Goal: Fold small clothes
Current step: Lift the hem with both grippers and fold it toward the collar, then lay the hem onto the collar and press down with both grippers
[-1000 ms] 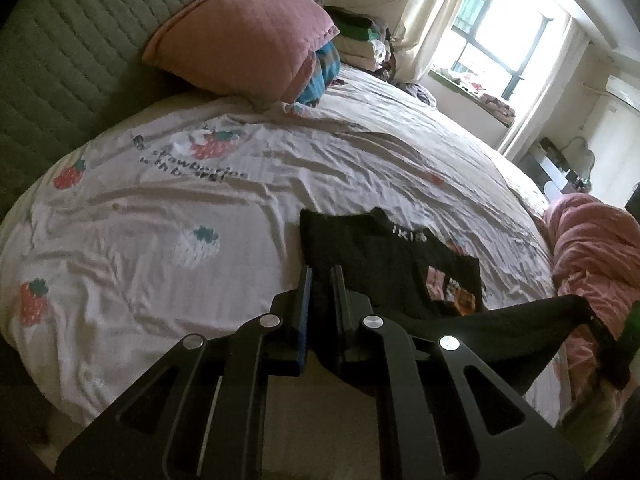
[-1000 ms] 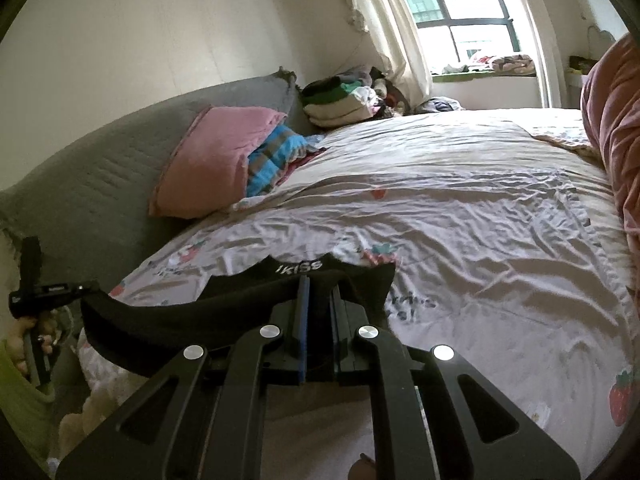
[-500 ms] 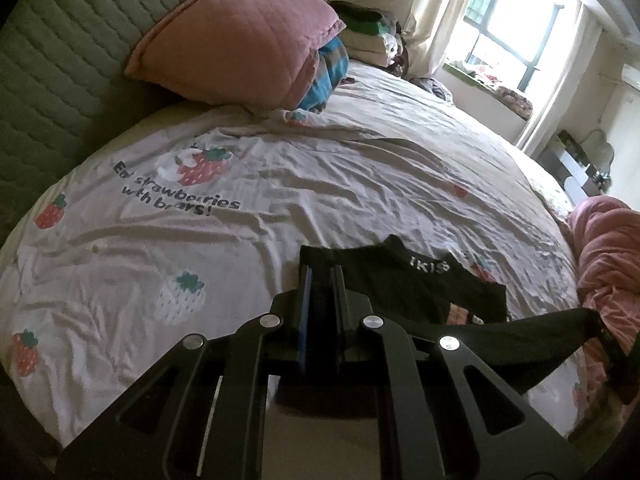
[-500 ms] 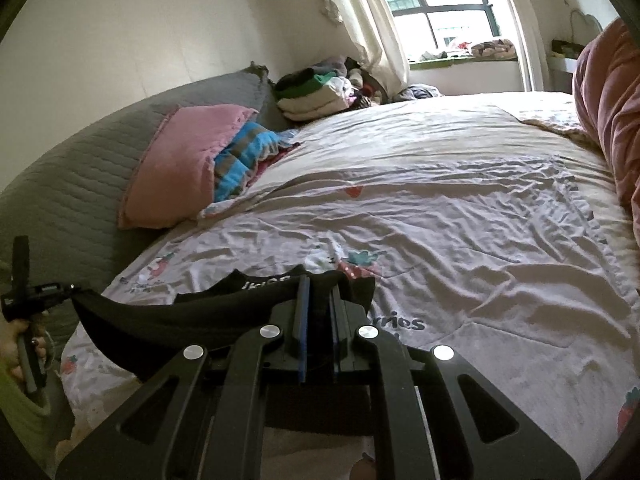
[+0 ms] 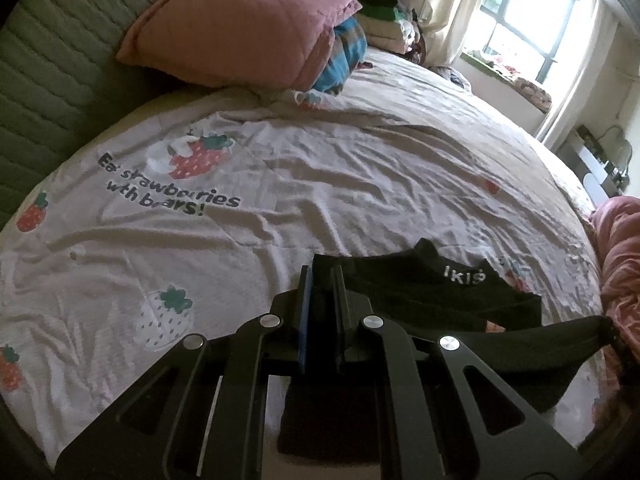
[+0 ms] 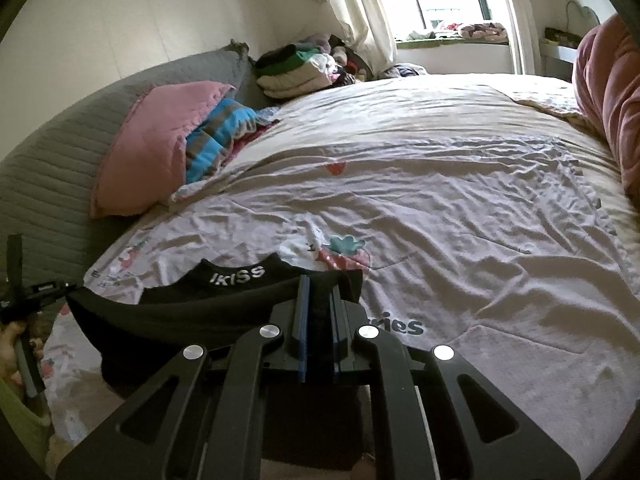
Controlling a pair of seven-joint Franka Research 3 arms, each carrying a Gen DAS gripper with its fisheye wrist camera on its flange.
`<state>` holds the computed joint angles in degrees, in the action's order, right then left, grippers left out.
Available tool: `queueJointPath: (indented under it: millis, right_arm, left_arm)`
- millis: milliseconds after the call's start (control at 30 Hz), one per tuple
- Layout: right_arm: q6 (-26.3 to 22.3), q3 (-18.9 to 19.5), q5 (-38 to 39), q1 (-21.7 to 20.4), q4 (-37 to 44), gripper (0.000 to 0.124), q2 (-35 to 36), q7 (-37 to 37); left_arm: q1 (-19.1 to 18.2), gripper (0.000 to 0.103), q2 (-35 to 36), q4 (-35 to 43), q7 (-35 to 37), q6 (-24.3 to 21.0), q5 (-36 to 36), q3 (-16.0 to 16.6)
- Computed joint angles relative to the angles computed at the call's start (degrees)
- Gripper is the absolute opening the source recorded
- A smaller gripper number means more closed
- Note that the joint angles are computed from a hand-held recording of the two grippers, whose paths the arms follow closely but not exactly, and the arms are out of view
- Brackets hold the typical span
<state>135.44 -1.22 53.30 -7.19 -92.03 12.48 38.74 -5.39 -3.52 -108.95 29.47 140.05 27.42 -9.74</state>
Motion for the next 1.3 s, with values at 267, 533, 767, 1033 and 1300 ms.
queueJointPath:
  millis: [267,533,767,1033,1300]
  right_arm:
    - [3.1,0.4,-5.9,1.7,2.2,0.008,3.5,4.9]
    - [10.6,1.5,-8.2,2.0,0.1,0.035,3.9,5.3]
    - [10.3,2.3,-1.6,0.5,-5.7,0.031,-0.6,-4.7]
    - [4.2,0.0,-6.0,3.3,-11.8,0.016,-4.4,-8.9]
    - [7.0,-0.4,-19.8,7.2,-8.3,0.013,1.6,1.5]
  left_arm:
    - [0.2,0.004,2.3,0.3,0.1,1.7,-0.3,0.6]
    - [0.6,0.009,1.0,-1.7,-5.3,4.0,6.0,0.5]
    - [0.2,0.009,-1.1,-5.2,-4.8,4.9,7.9,-0.3]
    - [-1.7,0.007,-1.3,-10.3,1.9,5.3,4.1,-1.5]
    - [-3.1,0.007,4.2,-5.3,4.4,0.5,7.0,-1.4]
